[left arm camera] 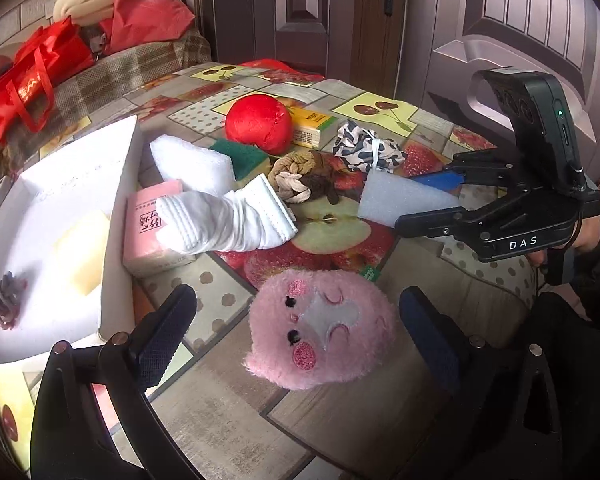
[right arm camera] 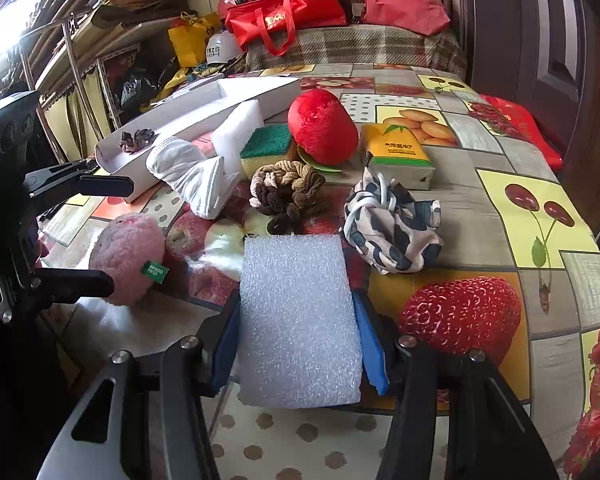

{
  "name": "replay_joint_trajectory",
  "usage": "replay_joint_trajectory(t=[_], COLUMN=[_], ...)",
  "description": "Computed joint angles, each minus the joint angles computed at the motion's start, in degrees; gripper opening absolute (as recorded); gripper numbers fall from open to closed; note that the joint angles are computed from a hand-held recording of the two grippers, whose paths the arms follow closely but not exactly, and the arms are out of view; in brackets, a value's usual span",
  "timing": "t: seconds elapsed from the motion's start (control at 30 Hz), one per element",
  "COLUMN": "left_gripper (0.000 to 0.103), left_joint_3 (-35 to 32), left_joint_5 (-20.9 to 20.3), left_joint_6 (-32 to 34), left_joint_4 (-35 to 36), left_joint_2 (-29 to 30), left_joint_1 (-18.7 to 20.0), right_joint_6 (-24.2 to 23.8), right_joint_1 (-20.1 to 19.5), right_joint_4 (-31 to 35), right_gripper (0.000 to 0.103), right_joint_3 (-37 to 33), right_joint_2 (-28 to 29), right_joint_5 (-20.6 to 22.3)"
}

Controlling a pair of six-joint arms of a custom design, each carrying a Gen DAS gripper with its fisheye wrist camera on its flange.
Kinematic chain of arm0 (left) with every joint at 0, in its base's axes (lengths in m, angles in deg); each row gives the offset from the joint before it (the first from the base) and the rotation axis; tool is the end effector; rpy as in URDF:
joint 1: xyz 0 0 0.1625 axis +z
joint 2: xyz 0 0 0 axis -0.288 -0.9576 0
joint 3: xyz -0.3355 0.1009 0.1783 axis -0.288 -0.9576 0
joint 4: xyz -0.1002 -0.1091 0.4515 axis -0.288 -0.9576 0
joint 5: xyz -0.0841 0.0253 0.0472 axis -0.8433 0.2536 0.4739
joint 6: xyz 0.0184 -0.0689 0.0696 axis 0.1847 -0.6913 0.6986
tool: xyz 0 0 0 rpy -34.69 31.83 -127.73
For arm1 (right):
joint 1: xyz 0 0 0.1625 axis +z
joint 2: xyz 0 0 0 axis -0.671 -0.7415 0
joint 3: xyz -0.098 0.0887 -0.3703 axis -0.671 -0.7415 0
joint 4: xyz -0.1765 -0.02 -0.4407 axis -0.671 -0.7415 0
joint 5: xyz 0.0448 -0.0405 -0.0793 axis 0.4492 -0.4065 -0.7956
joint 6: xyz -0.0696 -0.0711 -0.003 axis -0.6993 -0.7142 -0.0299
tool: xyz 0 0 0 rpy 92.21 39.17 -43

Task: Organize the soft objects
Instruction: 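Grasp the white foam block with the right tool while the left tool grasps the pink plush, then lower the plush into the tray with the left tool while the right sets foam on sponge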

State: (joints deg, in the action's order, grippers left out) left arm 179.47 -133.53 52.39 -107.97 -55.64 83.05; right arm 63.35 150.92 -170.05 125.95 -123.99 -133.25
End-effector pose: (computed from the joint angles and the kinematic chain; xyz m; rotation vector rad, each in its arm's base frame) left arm -0.0679 -0.5252 0.1726 1.7631 2.3371 -0.2546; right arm 0.2132 -0.4138 0.0424 0.3325 -2.3245 0.9066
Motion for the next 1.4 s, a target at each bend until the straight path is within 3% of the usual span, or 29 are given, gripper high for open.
replay_joint_trajectory(t=[0.2, 0.27, 0.37, 0.47, 0.53, 0.63, 0.73, 0.83, 1.07, 1.23, 1.4], left_gripper=[0.101, 0.068, 0.067, 0.067, 0.067, 0.067, 0.067, 0.067, 0.067, 0.067, 0.067], left_joint_3=[0.5, 0.3, 0.7, 2.5, 2.7, 2.2, 0.2, -2.7, -7.9, -11.0, -13.9], left_joint_5=[3.5, 4.6, 3.0, -0.1, -3.7, -8.0, -7.8, -7.4, -5.8, -3.6, -2.5], left_joint_6=[1.2, 0.6, 1.1, 3.4, 4.2, 3.9, 2.3, -0.7, -7.9, -10.6, -13.0], left_joint_4=[2.4, 2.8, 1.5, -4.5, -10.2, -22.9, -33.1, -37.6, -42.0, -47.3, -46.7], left_joint_2=[1.5, 2.0, 1.1, -0.9, -1.5, 0.1, 3.2, 5.4, 8.6, 11.3, 13.0], left_joint_1=[-1.6, -1.6, -1.2, -0.3, 1.2, 3.9, 5.9, 7.8, 10.9, 12.0, 12.7], right_joint_6=[-5.1, -4.9, -4.6, -3.5, -4.7, -6.5, -7.4, -11.7, -13.6, -13.9, -14.3], right_joint_1=[2.7, 2.8, 2.6, 2.2, 2.5, 3.5, 3.9, 4.2, 4.4, 4.6, 4.7], right_joint_4=[1.3, 1.6, 1.6, 0.7, -3.5, -14.9, -25.4, -32.4, -31.5, -27.2, -21.5], right_gripper=[0.054, 0.052, 0.052, 0.052, 0.052, 0.052, 0.052, 0.052, 0.052, 0.052, 0.052], right_joint_3=[-2.8, -2.9, -2.6, -1.7, -1.5, -2.8, -6.0, -11.7, -18.0, -21.7, -25.8], right_joint_2=[3.8, 4.0, 3.6, 2.4, 2.1, 3.7, 7.1, 12.5, 16.5, 18.9, 21.9], right_joint_5=[-5.7, -4.9, -3.9, -1.1, 1.0, 3.4, 4.3, 1.2, 1.3, 2.3, 3.4])
